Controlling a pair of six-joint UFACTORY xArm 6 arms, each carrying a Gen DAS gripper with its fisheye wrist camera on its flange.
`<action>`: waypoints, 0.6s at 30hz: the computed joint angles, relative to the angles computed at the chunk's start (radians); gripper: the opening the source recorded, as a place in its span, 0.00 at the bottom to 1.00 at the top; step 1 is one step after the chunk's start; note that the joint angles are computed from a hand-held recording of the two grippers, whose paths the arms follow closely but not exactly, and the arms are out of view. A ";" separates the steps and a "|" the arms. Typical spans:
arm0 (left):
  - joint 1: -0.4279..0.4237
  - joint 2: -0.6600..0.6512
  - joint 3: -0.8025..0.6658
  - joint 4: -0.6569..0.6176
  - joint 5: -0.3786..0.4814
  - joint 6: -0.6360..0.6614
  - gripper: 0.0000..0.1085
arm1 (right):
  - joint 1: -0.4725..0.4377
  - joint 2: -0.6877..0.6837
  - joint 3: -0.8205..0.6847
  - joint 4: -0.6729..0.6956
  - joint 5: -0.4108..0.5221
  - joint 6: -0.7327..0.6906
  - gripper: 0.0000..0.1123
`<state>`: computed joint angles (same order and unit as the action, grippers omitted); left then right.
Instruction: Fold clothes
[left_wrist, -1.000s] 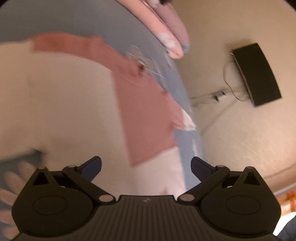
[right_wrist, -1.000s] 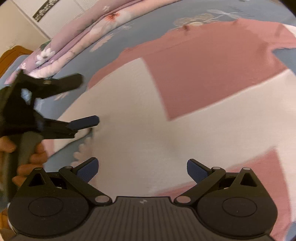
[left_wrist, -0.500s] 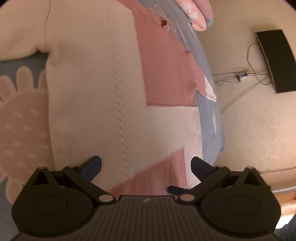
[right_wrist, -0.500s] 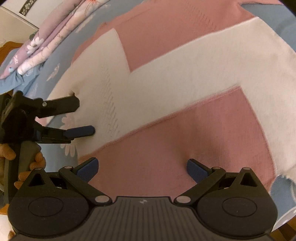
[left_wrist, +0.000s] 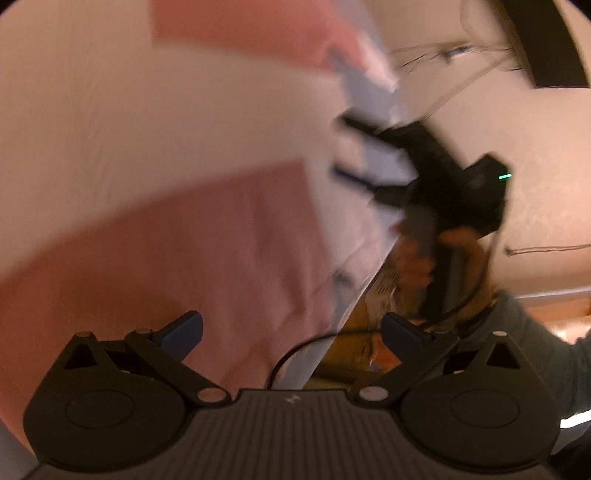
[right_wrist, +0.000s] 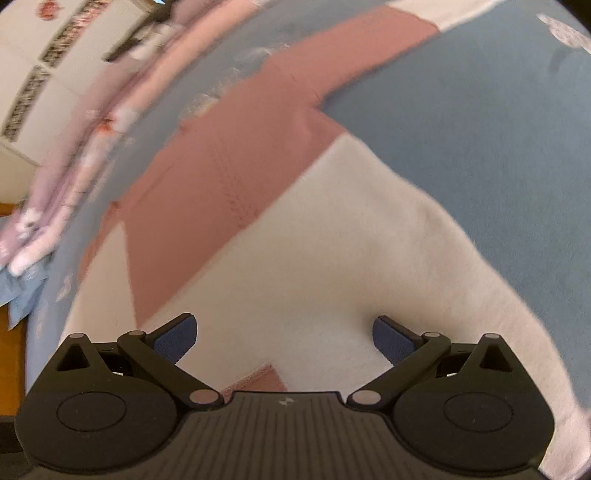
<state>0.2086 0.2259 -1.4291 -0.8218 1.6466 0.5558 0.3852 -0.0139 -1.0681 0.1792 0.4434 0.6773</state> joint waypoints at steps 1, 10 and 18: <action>0.007 -0.005 0.010 0.001 0.004 -0.005 0.94 | -0.010 -0.023 0.021 -0.024 0.010 0.017 0.92; 0.016 -0.023 0.041 -0.001 -0.010 -0.094 0.94 | -0.068 -0.035 -0.012 -0.060 0.015 0.023 0.92; 0.023 -0.071 0.089 -0.009 -0.018 -0.072 0.94 | -0.100 0.031 -0.070 -0.009 0.103 -0.081 0.92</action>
